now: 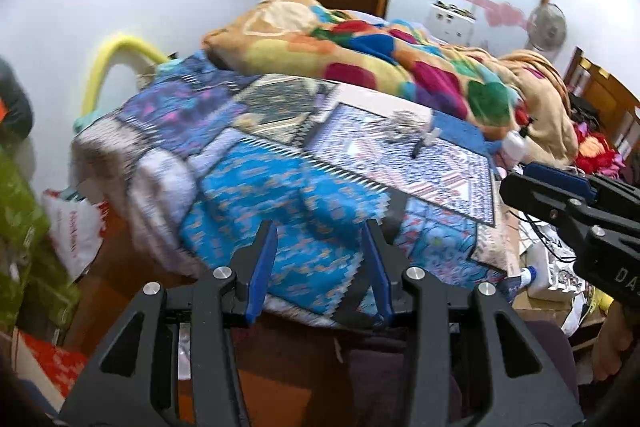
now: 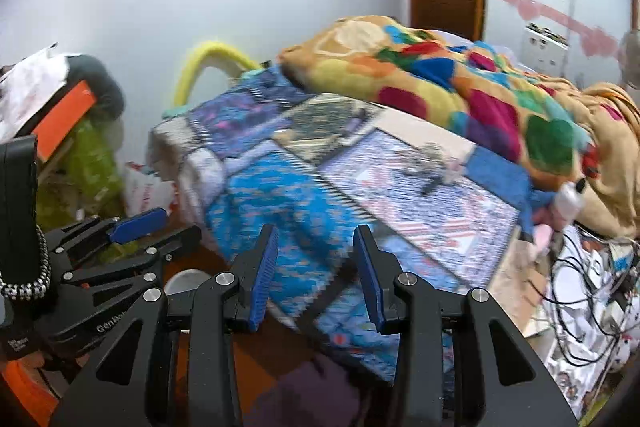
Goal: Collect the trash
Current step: 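Move both open tools back over the remaining items on the bed, then grasp the white cable bundle with the left tool while the right tool grasps the white comb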
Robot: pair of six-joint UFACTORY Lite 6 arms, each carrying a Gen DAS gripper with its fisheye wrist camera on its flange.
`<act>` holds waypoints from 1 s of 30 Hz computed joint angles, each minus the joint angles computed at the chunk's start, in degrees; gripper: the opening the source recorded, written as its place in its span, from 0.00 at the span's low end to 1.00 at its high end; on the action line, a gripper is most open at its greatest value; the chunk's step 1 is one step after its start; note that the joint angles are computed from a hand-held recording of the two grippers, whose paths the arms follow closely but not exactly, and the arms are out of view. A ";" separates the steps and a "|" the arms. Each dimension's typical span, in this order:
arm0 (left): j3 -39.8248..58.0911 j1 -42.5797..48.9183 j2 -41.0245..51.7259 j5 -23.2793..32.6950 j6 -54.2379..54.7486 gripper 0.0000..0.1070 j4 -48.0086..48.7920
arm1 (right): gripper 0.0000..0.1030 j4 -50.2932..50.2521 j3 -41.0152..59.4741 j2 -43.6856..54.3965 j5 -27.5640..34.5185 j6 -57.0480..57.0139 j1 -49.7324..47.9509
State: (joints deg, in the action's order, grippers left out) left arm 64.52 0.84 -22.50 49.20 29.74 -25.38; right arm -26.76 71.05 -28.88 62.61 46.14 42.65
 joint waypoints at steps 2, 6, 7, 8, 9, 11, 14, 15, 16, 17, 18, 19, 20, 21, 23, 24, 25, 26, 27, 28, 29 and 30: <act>0.94 -5.24 2.44 -2.90 -4.18 0.40 2.56 | 0.35 4.71 -2.06 -2.23 -1.89 -6.36 -7.56; 4.02 -12.75 9.35 -7.54 -10.25 0.40 5.91 | 0.35 18.90 -6.31 -4.11 -6.70 -24.90 -27.84; 4.65 -13.92 10.91 -8.40 -11.08 0.40 6.37 | 0.35 21.67 -7.03 -4.09 -7.32 -28.73 -31.84; 5.53 -15.35 12.76 -9.37 -12.45 0.40 7.23 | 0.35 24.70 -7.57 -3.78 -7.89 -32.88 -36.07; 6.69 -16.38 14.97 -10.18 -13.08 0.40 7.52 | 0.35 28.29 -8.09 -3.15 -8.56 -37.71 -40.80; 9.38 -18.12 19.49 -11.10 -13.51 0.40 7.22 | 0.35 33.52 -8.56 -1.69 -9.31 -44.93 -47.73; 13.24 -20.41 25.35 -12.28 -14.51 0.49 7.54 | 0.35 40.25 -7.95 3.42 -11.18 -54.22 -55.88; 14.92 -21.15 27.72 -12.89 -14.80 0.50 7.73 | 0.35 41.53 -7.58 5.15 -11.84 -56.01 -57.38; 16.63 -21.82 29.83 -13.20 -15.11 0.50 8.06 | 0.35 42.85 -7.44 6.32 -12.24 -57.87 -58.77; 18.72 -22.44 32.21 -13.25 -15.29 0.50 8.44 | 0.35 44.09 -7.00 8.07 -12.82 -59.50 -59.98; 21.84 -23.26 35.49 -13.12 -15.76 0.50 9.11 | 0.35 45.37 -6.47 10.04 -13.45 -61.02 -60.97; 24.77 -23.84 38.45 -12.93 -16.01 0.50 9.38 | 0.35 47.06 -5.95 11.86 -13.83 -62.77 -61.88; 27.36 -24.26 40.92 -12.64 -16.22 0.50 9.50 | 0.35 48.76 -5.27 13.72 -13.94 -64.57 -62.72; 31.09 -24.74 44.35 -12.01 -16.55 0.50 9.48 | 0.35 50.33 -4.28 16.09 -14.13 -66.16 -63.39; 38.81 -25.28 50.88 -10.06 -17.06 0.50 9.18 | 0.35 52.64 -2.33 20.50 -14.87 -68.32 -64.24; 43.41 -25.56 54.60 -8.92 -17.52 0.50 9.16 | 0.35 53.84 -1.22 22.73 -15.09 -69.24 -64.57; 47.21 -25.68 57.59 -7.96 -17.70 0.50 8.99 | 0.35 54.74 -0.24 24.47 -15.17 -69.90 -64.86; 51.69 -25.83 61.01 -6.68 -18.04 0.50 8.93 | 0.35 55.96 0.92 26.58 -15.23 -70.83 -65.28; 57.02 -26.07 65.00 -5.10 -18.72 0.50 9.16 | 0.35 57.21 2.25 28.85 -15.30 -71.74 -65.75; 62.26 -26.24 68.69 -3.26 -19.45 0.50 9.55 | 0.35 58.14 3.46 30.79 -15.45 -72.29 -66.08; 68.26 -26.33 72.97 -1.34 -20.35 0.50 10.15 | 0.35 58.95 4.94 33.01 -15.66 -72.73 -66.39; 74.26 -26.50 77.34 0.10 -21.90 0.50 11.24 | 0.35 59.56 6.94 35.68 -15.57 -72.94 -66.51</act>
State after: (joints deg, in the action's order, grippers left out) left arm 138.78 -25.66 54.84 49.30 7.84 -14.14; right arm 32.80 77.99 6.80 47.04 -26.81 -23.86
